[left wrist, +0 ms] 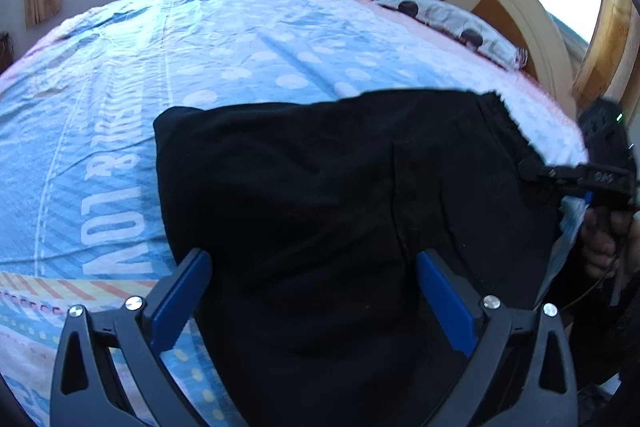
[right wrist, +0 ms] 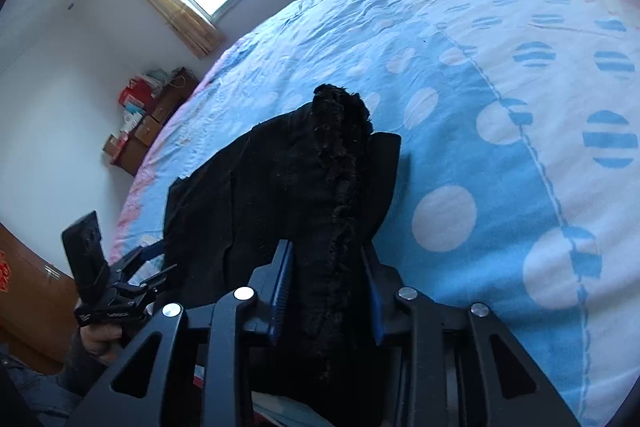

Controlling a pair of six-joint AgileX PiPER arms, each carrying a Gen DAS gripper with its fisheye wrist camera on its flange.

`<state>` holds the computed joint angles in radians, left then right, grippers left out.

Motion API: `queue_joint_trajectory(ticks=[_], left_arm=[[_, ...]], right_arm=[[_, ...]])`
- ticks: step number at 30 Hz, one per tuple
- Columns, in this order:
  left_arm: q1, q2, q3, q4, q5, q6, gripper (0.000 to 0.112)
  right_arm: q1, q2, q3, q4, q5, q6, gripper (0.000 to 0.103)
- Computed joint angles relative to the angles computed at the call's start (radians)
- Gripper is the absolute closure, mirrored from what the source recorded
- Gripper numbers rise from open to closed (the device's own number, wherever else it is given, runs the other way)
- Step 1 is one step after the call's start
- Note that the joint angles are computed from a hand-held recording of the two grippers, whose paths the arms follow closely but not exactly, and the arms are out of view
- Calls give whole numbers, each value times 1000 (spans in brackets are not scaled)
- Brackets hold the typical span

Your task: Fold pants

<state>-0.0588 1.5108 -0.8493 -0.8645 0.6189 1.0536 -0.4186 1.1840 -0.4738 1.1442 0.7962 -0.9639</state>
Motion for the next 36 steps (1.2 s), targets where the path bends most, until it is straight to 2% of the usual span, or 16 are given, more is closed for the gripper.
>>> queue_joint_trajectory(ticks=[1, 2, 3, 6, 9, 12, 16, 18, 20, 23, 25, 26, 27, 28, 30, 36], left_arm=[[1, 4, 0, -13, -1, 13, 11], [-16, -2, 3, 11, -32, -12, 21], [-23, -12, 7, 15, -45, -15, 43], [15, -22, 0, -40, 2, 4, 75], [67, -10, -3, -92, 46, 46, 88], [92, -10, 3, -132, 68, 65, 93], [51, -65, 29, -54, -14, 26, 86], [51, -88, 41, -24, -43, -3, 56], [81, -87, 48, -45, -34, 7, 34], [123, -6, 15, -36, 32, -31, 31], [138, 11, 22, -103, 54, 33, 28], [133, 15, 22, -111, 53, 45, 29], [121, 18, 18, -102, 44, 37, 41], [114, 17, 16, -105, 43, 36, 56], [125, 14, 5, -119, 68, 35, 97], [183, -51, 36, -182, 113, 93, 105]], right_arm=[[-4, 15, 0, 14, 1, -13, 73], [16, 21, 0, 15, -22, -12, 76], [54, 12, -1, 0, -58, 20, 77], [155, -84, -15, -130, -129, 180, 81], [221, -196, -26, -217, -131, 294, 83], [302, -204, -34, -336, -192, 420, 83], [162, -113, -6, -153, -133, 226, 83], [161, -121, 2, -148, -137, 218, 83], [188, -124, -1, -175, -161, 245, 83], [156, -105, 0, -135, -138, 195, 83], [154, -96, 7, -107, -140, 169, 83], [141, -91, 11, -91, -130, 148, 83], [122, -92, 16, -78, -116, 128, 83], [108, -85, 19, -56, -105, 102, 83], [114, -105, 25, -54, -109, 101, 83], [189, -217, 2, -147, -126, 243, 86]])
